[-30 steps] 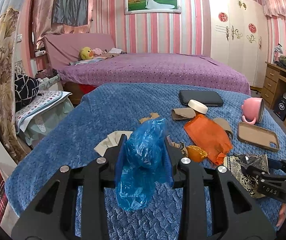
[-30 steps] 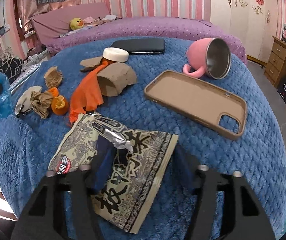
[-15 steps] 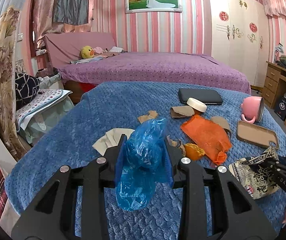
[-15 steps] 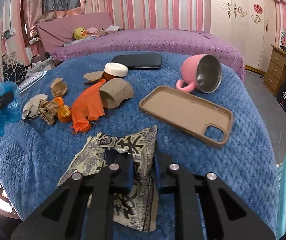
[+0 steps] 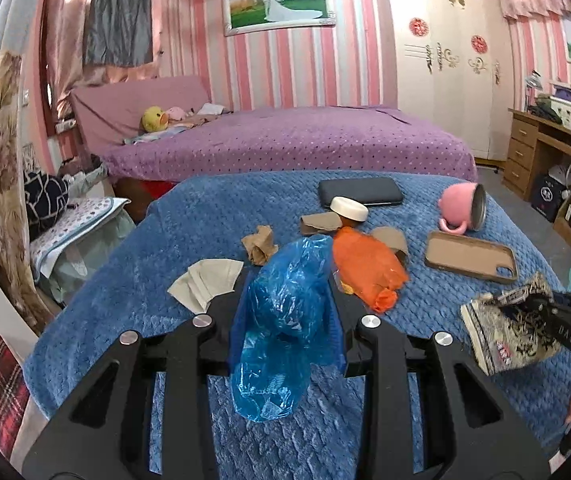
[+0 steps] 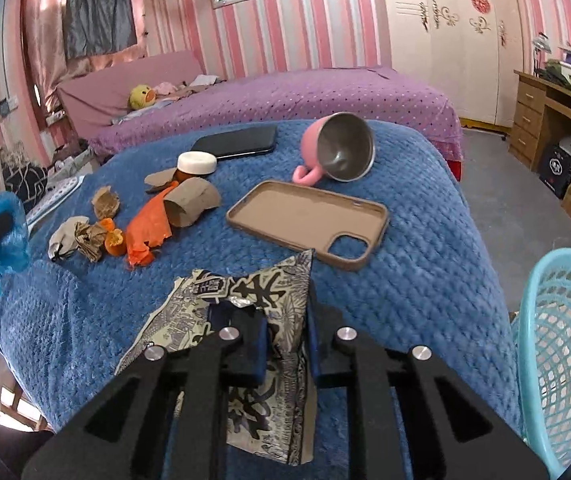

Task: Collect trash
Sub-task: 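Carry both items to the blue basket and open both grippers to drop them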

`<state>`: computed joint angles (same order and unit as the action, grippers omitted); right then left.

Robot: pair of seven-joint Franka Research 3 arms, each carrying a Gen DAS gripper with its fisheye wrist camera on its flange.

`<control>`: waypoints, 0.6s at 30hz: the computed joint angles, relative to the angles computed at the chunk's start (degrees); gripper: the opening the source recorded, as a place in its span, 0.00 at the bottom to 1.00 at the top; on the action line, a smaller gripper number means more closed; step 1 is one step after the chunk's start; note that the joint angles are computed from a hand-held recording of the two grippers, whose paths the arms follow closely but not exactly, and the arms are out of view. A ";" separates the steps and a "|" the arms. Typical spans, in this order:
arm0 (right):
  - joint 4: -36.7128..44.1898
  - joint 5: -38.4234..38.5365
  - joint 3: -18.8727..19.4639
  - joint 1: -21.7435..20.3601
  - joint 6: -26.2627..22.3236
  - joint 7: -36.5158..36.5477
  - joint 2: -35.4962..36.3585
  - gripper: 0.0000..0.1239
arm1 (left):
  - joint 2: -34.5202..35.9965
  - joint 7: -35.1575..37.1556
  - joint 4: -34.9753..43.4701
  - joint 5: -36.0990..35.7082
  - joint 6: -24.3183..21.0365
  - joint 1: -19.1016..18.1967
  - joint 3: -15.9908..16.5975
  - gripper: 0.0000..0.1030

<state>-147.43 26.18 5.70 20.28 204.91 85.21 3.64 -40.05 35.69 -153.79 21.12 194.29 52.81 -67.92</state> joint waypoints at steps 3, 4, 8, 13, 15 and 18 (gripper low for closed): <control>-0.62 1.70 0.14 0.59 0.79 -1.14 -0.57 0.13 | 1.31 -0.69 -0.58 -0.15 0.00 -0.99 -0.56 0.31; -0.66 2.66 0.24 0.91 1.08 -1.90 -0.64 0.13 | 1.67 -0.87 -0.80 -0.24 0.38 -1.21 -0.80 0.31; 0.12 7.47 0.51 2.27 0.97 -5.99 -0.54 0.13 | 2.56 -0.64 -1.15 -0.99 2.72 -0.71 -1.86 0.31; 2.41 18.43 0.47 4.87 -0.01 -16.69 -0.21 0.13 | 3.95 1.91 0.03 -2.26 3.97 1.03 -2.62 0.31; 2.27 18.23 0.32 4.40 -1.63 -16.68 -1.40 0.13 | 3.69 2.89 0.60 -2.73 4.32 1.80 -3.02 0.31; 3.41 27.13 0.96 5.10 -0.81 -27.27 -2.39 0.13 | 4.58 4.60 2.29 -2.70 4.38 3.29 -3.50 0.31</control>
